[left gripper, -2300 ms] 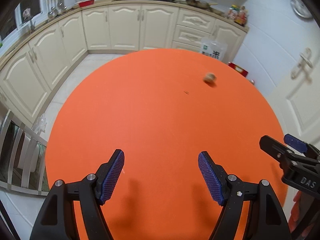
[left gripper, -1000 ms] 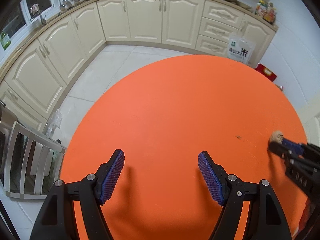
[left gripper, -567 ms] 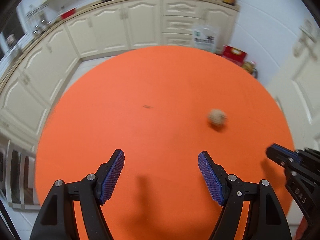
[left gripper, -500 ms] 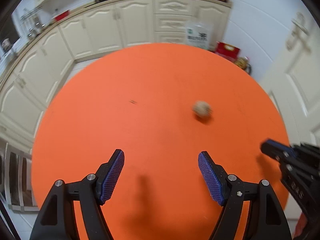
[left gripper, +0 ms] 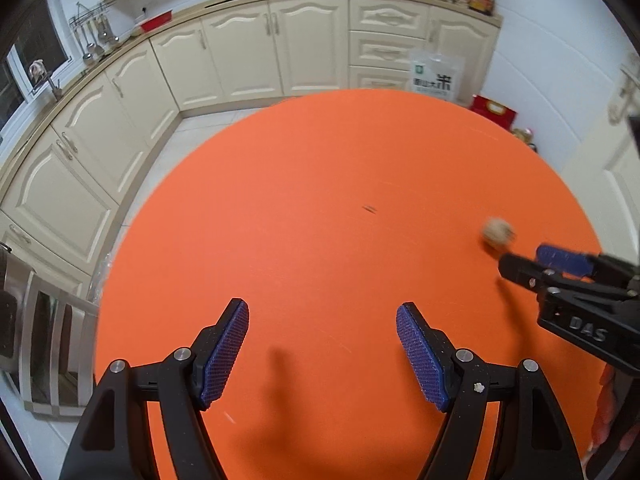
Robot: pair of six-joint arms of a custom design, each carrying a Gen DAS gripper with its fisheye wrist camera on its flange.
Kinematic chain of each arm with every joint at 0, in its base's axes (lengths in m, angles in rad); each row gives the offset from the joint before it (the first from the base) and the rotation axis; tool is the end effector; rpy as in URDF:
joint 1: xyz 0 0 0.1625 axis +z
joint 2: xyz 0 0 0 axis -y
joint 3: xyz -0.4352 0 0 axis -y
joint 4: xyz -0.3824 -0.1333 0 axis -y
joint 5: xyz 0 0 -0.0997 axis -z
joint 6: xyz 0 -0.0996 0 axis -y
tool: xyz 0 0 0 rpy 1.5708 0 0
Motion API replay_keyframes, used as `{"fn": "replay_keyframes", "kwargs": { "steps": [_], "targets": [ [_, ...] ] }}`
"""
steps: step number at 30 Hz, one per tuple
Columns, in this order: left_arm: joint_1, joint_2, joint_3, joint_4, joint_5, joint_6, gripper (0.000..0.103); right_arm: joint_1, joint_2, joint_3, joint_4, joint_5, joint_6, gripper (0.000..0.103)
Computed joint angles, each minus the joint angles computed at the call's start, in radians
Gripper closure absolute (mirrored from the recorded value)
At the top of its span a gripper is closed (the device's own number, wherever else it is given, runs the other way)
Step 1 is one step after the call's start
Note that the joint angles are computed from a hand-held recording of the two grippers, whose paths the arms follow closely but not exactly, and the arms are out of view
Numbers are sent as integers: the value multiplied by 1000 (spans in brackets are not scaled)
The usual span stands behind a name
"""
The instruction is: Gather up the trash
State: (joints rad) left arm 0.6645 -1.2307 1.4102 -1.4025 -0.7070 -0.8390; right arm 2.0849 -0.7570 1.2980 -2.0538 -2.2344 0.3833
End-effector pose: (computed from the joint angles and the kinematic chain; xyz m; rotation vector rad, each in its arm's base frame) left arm -0.3380 -0.5303 0.4097 0.2610 2.2708 -0.5472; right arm 0.4261 -0.6082 0.1803 0.1885 -2.4951 0.3086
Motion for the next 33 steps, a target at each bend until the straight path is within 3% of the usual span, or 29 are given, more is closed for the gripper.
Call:
{"fn": "replay_keyframes", "kwargs": {
  "steps": [2,4,6,7,17,22,27,29,33],
  "targets": [
    [25,19,-30,15,24,9,31,11,25,-8,-57,-66,-27,57],
    [45,41,-53,10,32,31,31,8,48,-44,-39,-63,-29,58],
    [60,58,-68,-17,25,64,31,1,67,-66,-33,-49,-43,65],
    [67,67,-75,-28,20,77,31,5,75,-74,-27,-64,-51,77],
    [93,83,-97,-79,-4,124,31,18,39,-19,-29,-54,-26,77],
    [50,60,-44,-97,-20,119,31,28,-61,83,-60,-57,-9,77],
    [-20,24,72,-275,-139,211,31,49,-217,251,-136,-88,45,77],
    [-47,34,98,-317,-198,235,31,55,-282,312,-152,-113,79,77],
    [-110,67,141,-358,-208,247,31,69,-444,441,-127,-214,189,77]
  ]
}}
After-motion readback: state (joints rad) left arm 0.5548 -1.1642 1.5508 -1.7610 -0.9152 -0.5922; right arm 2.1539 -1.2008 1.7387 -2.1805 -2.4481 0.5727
